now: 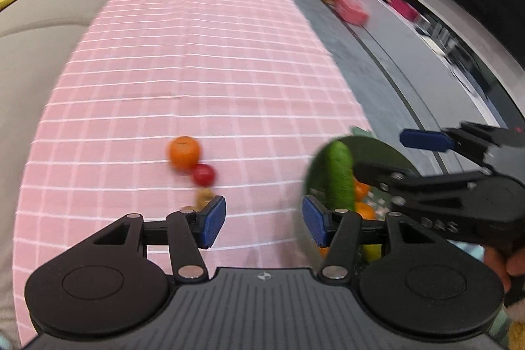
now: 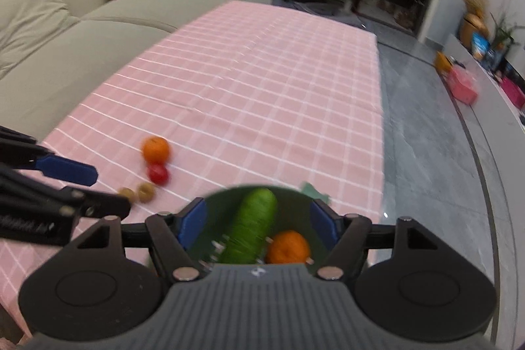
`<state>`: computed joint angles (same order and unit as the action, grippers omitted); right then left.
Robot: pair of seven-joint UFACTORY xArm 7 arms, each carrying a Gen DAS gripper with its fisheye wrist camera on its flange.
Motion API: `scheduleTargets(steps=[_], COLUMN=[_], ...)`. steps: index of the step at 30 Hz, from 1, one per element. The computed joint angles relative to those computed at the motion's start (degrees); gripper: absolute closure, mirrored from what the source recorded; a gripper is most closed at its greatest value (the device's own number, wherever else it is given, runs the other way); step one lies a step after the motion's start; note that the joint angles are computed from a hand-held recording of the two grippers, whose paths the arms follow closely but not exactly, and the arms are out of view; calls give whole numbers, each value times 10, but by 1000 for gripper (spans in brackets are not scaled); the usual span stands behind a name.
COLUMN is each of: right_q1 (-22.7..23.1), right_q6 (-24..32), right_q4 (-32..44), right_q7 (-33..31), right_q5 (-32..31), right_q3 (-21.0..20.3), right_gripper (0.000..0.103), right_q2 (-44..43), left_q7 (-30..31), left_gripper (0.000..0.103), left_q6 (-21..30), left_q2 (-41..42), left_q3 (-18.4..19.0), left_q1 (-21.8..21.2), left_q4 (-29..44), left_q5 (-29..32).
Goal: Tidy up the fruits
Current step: 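Open both tools to drop the oranges and lift out of the colander, then grasp a brown kiwi with the left tool while the right tool grasps another kiwi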
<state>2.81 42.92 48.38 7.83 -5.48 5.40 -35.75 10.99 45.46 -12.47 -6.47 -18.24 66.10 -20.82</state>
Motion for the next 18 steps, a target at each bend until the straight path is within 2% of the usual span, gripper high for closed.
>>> scheduleTargets(steps=[12, 15, 18], right_q1=[60, 70, 78], right_q6=[-27, -23, -25], right_q4=[59, 70, 76], right_q7=[-39, -57, -78], right_q5=[32, 34, 36], right_q3=[14, 13, 12], right_gripper=[36, 37, 41], right_q2=[84, 104, 121], left_q7=[13, 27, 58], left_gripper=[40, 41, 42], left_q6=[-34, -45, -50], left_q2=[-15, -15, -7], left_q3=[41, 48, 58], left_q1=[34, 37, 34], left_q4=[-39, -49, -51], left_q5=[-42, -67, -110])
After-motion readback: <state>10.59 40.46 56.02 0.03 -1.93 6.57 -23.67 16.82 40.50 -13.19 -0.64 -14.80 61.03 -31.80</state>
